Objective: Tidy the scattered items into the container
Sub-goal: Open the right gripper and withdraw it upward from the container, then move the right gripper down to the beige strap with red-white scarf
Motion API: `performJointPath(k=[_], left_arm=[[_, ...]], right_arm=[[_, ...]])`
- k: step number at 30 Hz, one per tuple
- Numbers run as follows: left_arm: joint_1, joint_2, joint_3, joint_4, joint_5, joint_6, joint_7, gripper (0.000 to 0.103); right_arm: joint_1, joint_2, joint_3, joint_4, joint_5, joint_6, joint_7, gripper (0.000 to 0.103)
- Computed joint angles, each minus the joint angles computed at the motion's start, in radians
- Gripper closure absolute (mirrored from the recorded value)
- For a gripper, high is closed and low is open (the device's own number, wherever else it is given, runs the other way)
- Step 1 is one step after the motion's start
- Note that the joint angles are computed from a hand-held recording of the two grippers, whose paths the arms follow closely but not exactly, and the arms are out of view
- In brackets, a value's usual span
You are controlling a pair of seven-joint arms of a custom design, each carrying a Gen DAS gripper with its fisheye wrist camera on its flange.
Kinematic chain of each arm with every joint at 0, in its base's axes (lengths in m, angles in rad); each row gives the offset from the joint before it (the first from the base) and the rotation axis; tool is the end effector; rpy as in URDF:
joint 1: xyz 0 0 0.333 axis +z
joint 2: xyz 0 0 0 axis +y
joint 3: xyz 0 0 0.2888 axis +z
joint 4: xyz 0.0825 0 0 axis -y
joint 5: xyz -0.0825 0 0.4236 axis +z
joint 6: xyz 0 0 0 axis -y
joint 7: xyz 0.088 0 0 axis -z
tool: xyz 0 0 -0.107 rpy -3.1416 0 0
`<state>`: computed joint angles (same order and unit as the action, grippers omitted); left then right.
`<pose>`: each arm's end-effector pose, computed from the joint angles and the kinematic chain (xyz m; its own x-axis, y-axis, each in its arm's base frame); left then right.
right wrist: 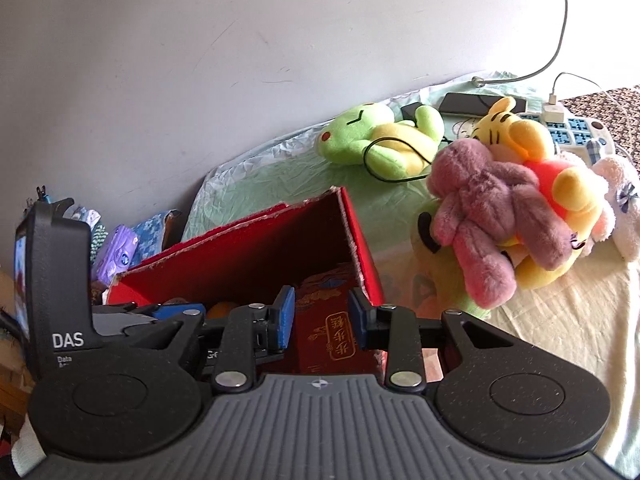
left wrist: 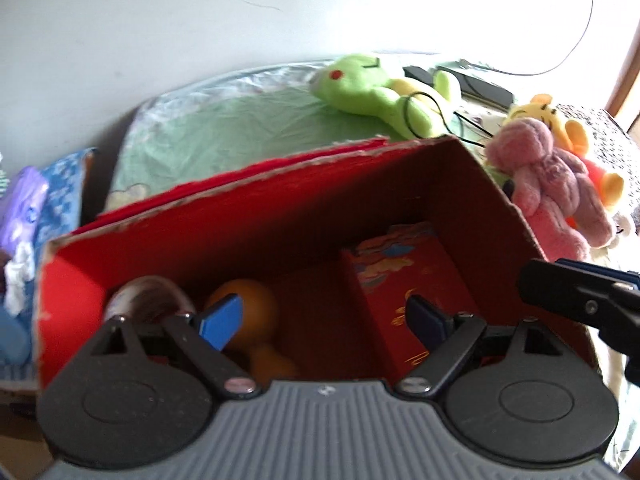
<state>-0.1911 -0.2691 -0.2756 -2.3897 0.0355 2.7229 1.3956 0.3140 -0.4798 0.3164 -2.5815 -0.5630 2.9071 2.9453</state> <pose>0.4817 -0.2470 0.4384 -0.3249 -0.9457 -0.0041 -0.7805 0.2706 -0.5636 0.3716 0.3124 0.4494 -0.0516 -0.9247 -0.3773 -0.6881 0.3067 -0.6576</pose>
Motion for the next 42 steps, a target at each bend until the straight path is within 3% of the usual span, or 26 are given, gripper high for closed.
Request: performJointPath(k=[12, 19, 26, 34, 39, 42], left_arm=[[0.141, -0.189, -0.136, -0.094, 0.267, -0.068, -0.387, 0.015], [0.120, -0.242, -0.137, -0.103, 0.277, -0.170, -0.499, 0.015], [0.089, -0.263, -0.133, -0.106, 0.287, -0.235, -0.555, 0.015], [0.060, -0.292, -0.129, -0.123, 0.265, -0.242, -0.579, 0.015], [0.031, -0.316, -0.108, -0.152, 0.207, -0.204, -0.583, 0.015], [0.037, -0.327, -0.126, -0.154, 0.201, -0.215, -0.597, 0.015]], right_arm=[[0.072, 0.039, -0.062, 0.008, 0.066, 0.078, -0.169, 0.070], [0.120, 0.012, -0.103, -0.022, 0.145, 0.093, -0.307, 0.069], [0.170, -0.010, -0.144, -0.044, 0.230, 0.077, -0.436, 0.062], [0.219, -0.054, -0.186, -0.096, 0.310, 0.103, -0.542, 0.059], [0.249, -0.093, -0.211, -0.140, 0.353, 0.123, -0.596, 0.059], [0.267, -0.117, -0.225, -0.163, 0.375, 0.130, -0.623, 0.059]])
